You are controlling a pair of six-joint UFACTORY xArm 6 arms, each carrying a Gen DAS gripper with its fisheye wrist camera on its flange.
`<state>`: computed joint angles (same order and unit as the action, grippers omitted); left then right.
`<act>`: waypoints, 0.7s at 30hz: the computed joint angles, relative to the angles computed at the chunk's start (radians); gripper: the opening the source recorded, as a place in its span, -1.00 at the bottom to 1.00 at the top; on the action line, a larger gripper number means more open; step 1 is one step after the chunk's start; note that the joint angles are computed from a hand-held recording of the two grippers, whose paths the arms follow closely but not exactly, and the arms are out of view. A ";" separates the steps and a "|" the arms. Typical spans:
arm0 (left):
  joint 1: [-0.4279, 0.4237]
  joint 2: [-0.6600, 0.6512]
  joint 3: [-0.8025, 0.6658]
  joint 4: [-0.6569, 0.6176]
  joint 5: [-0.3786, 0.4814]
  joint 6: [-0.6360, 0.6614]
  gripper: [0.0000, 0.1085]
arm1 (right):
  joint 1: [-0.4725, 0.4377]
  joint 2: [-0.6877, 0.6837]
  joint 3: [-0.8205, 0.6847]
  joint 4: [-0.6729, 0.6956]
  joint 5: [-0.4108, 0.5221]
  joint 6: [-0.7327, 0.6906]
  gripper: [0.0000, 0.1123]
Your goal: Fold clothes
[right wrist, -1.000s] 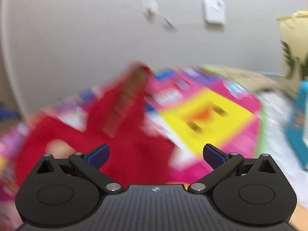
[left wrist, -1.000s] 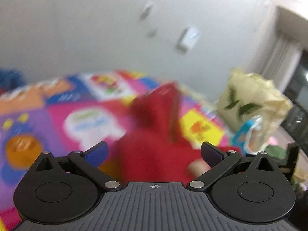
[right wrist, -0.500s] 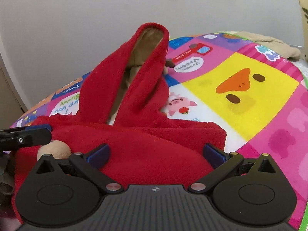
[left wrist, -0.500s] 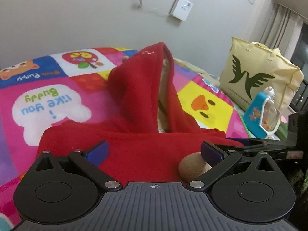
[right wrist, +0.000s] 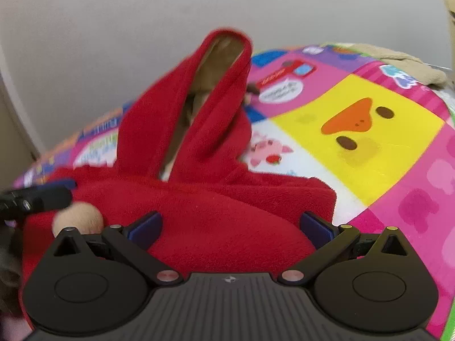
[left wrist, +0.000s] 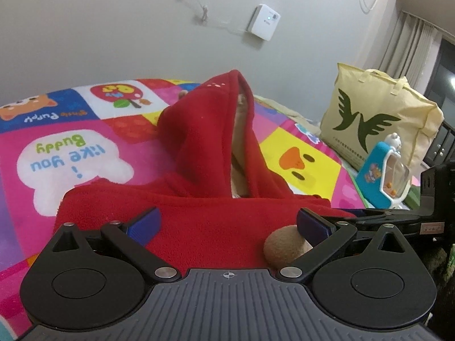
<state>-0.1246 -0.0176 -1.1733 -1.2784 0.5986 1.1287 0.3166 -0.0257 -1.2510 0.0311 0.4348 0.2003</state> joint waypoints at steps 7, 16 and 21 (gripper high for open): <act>0.195 -0.120 0.017 -0.016 0.477 -0.180 0.90 | -0.117 0.140 -0.346 0.415 0.334 -0.379 0.83; 0.189 -0.135 0.061 0.195 0.770 -0.408 0.90 | -0.210 0.464 -0.740 0.606 0.677 -0.485 0.83; 0.202 -0.020 -0.004 0.136 0.704 -0.560 0.90 | -0.220 0.329 -0.549 0.674 0.668 -0.552 0.83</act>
